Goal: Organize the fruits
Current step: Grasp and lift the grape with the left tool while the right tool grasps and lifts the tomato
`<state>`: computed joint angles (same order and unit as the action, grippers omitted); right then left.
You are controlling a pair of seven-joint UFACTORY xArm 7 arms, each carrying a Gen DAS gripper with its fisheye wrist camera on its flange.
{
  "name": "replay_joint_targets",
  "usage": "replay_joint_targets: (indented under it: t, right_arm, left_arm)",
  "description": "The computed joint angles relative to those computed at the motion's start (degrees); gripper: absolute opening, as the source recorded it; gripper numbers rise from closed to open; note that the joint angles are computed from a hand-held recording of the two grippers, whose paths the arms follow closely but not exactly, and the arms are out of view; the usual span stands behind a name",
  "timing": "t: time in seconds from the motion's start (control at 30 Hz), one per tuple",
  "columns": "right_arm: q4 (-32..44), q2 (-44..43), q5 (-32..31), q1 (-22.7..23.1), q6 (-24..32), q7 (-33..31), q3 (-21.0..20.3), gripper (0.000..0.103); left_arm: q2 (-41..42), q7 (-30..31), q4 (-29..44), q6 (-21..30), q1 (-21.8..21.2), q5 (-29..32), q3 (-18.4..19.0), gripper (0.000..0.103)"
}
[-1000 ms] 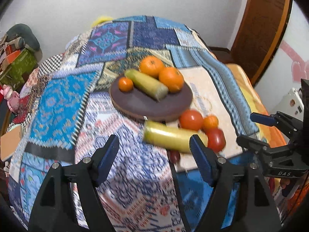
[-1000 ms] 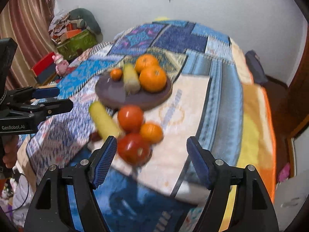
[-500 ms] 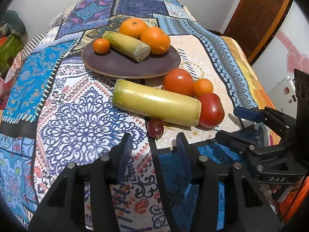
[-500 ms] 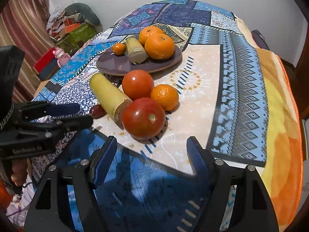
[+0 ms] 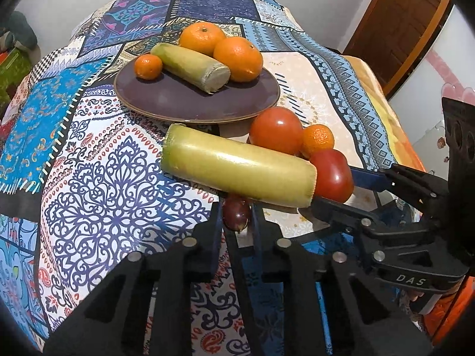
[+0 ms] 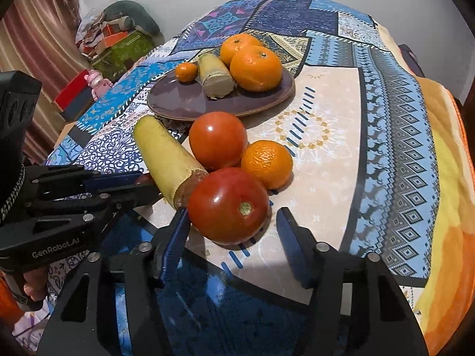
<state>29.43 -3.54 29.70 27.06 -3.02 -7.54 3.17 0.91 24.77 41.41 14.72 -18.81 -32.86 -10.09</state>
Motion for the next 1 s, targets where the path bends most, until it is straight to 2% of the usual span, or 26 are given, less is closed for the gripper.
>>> replay_joint_targets:
  t: [0.03,0.1,0.23,0.33,0.7,1.0]
  right_arm:
    - [0.33,0.05,1.66,1.50,0.29,-1.67,-1.27,0.050]
    - [-0.11,-0.18,-1.59,-1.30,0.12,1.05,1.15,0.050]
    - [-0.07,-0.40,-0.96,-0.35,0.34,0.66,0.05,0.049]
    - [-1.17,-1.57,-6.50,-3.57,0.31,5.62,2.25,0.049]
    - [-3.29,-6.74,-19.50,-8.60,0.21,17.09,4.07,0.049]
    - [-0.03,-6.83,-29.71,-16.51,-0.26,24.83,9.81,0.049]
  left_arm:
    - [-0.07,0.45,-0.01,0.10,0.05,-0.63,0.00,0.018]
    - [-0.39,0.87,-0.21,0.23,0.07,-1.28,0.05,0.017]
    - [-1.73,0.52,-1.40,0.03,-0.18,-0.88,0.38,0.017]
    - [-2.97,0.40,-2.21,0.09,-0.57,-0.98,0.86,0.017]
    - [-9.03,1.19,-4.47,-0.68,-2.57,-2.09,4.22,0.017]
    - [-9.77,1.36,-2.01,-2.00,-3.04,-0.78,6.45,0.017]
